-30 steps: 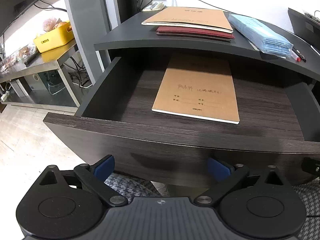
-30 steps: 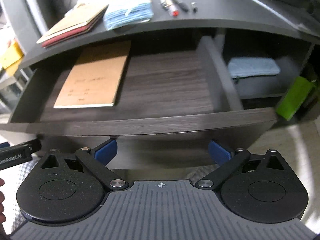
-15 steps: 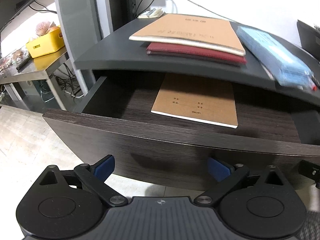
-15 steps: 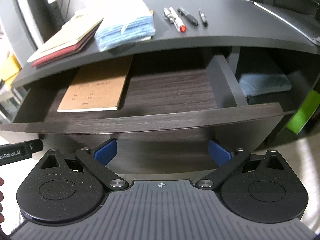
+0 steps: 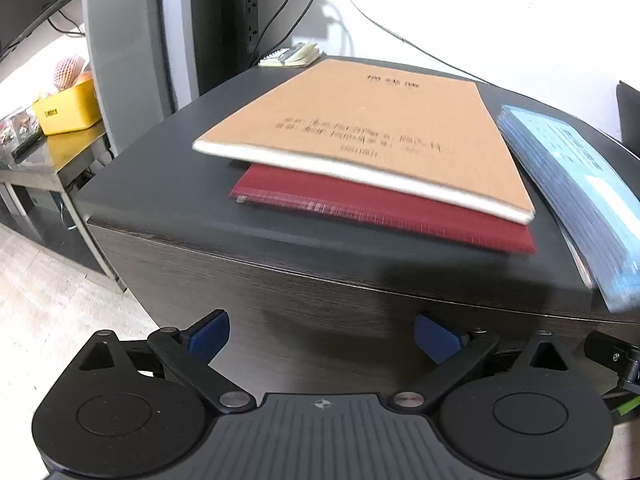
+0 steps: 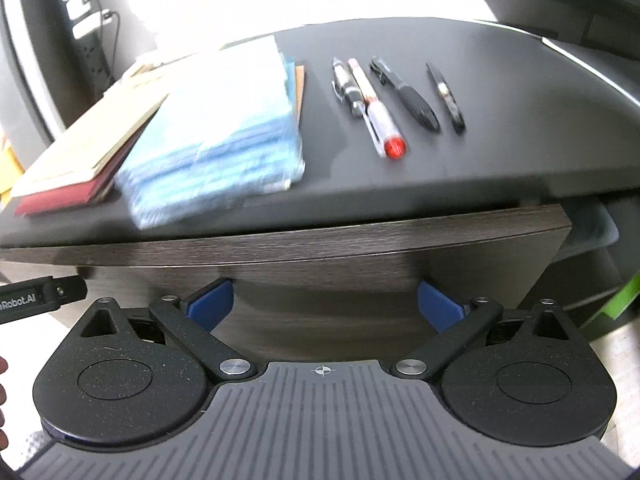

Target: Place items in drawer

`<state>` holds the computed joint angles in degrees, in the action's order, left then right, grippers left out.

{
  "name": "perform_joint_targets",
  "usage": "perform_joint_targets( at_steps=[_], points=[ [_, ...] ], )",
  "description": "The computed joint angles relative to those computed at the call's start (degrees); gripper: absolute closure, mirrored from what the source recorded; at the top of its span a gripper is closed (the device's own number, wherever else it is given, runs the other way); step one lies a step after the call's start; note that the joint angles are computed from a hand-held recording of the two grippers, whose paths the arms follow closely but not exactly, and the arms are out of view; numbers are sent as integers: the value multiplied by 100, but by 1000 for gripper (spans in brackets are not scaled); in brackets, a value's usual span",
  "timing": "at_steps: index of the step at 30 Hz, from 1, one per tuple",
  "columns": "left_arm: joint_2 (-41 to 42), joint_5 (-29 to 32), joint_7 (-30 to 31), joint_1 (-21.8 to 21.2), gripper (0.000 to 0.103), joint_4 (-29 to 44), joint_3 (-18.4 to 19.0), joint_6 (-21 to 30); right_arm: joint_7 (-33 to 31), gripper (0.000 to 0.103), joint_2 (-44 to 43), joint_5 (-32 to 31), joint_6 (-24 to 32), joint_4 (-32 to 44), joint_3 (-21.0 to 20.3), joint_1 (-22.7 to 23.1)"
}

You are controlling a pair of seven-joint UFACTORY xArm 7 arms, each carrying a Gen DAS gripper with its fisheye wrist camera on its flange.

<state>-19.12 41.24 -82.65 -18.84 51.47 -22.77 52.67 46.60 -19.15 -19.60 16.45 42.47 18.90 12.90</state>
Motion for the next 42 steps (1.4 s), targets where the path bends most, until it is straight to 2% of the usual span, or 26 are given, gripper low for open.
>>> perform_joint_targets(
  at_steps=[3, 7, 9, 11, 16, 25, 34, 42],
  points=[
    [149, -110, 185, -37, 1, 133, 55, 4, 4, 0, 282, -87, 5, 256, -8, -67],
    [190, 37, 151, -145, 2, 171, -74, 181, -171, 1, 345, 189, -9, 261, -216, 155],
    [53, -89, 177, -267, 2, 111, -75, 197, 38, 1, 245, 178, 93, 213, -135, 114],
    [-185, -324, 192, -399, 2, -5, -126, 248, 13, 1, 54, 501, 249, 105, -248, 308],
    [-685, -908, 365, -664, 2, -170, -398, 503, 40, 1, -884, 1266, 635, -480, -362, 677],
    [-1507, -1355, 796, -781, 1, -160, -949, 845, 289, 1, -2944, 1732, 1869, -1120, -135, 956],
    [-1807, -1545, 905, -573, 1, 136, -1529, 1185, 102, 0, -4109, 1955, 2782, -1223, 39, 1190],
    [-1812, -1647, 971, -433, 1, 278, -1753, 1268, 113, 0, -4577, 2205, 3157, -1278, 190, 1285]
  ],
)
